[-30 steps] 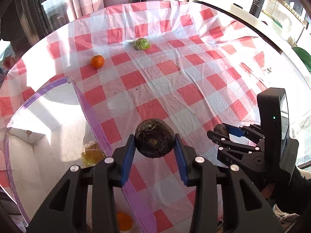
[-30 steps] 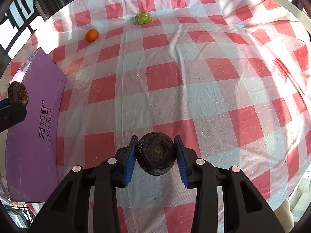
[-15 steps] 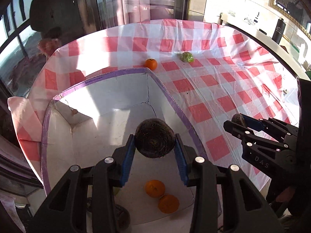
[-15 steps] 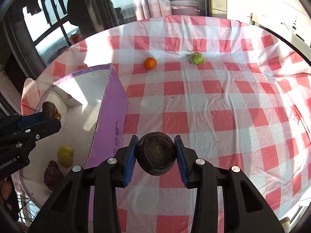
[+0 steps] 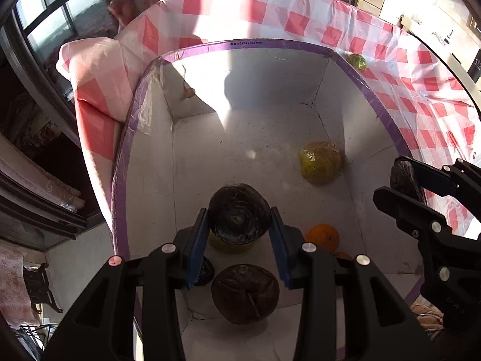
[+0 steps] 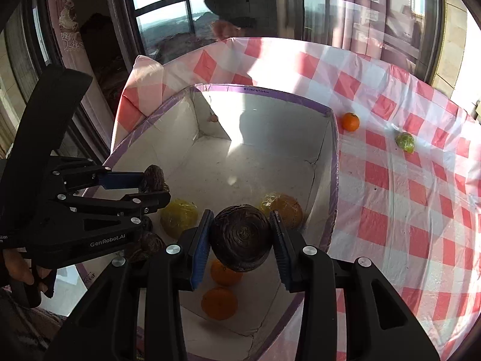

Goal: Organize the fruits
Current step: 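Open both tools to drop the plums into the box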

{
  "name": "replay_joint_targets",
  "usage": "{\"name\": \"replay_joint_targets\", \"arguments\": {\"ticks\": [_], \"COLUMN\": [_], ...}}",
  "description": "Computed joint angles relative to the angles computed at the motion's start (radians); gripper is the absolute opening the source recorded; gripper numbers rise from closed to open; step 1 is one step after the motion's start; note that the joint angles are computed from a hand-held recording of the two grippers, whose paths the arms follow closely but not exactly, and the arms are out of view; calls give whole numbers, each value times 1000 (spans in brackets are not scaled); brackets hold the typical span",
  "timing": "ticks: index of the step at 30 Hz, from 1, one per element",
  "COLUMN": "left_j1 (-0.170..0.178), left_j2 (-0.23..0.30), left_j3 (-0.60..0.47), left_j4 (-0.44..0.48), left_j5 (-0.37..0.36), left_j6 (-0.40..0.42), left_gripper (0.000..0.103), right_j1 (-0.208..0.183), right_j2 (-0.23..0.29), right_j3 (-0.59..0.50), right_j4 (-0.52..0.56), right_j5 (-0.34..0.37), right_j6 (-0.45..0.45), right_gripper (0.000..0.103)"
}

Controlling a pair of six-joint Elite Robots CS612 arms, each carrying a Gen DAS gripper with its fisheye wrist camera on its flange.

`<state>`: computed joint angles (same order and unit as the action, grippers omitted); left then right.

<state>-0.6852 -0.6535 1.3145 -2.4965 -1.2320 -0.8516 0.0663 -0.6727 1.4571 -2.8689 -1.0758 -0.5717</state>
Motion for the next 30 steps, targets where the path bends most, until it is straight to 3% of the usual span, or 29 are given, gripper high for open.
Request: {"name": "replay_joint_targets", "arguments": {"ticks": [8, 17, 30], "left_j1": [10, 2, -4], "left_j2": [-3, 4, 6], "left_j3": [28, 19, 19], "left_j4": [-1, 7, 17], "left_j5": [-53, -31, -9], "left_j6": [-6, 38, 60], "left_gripper": [40, 41, 41], "right_j1": [21, 35, 37], "right_j2": [1, 5, 5], "right_j3": [-11, -19, -13], "right_j4": [109, 178, 172], "right_j5": [-51, -110, -126], "right_j6": [-94, -158, -168], "right_gripper": [38, 38, 38]}}
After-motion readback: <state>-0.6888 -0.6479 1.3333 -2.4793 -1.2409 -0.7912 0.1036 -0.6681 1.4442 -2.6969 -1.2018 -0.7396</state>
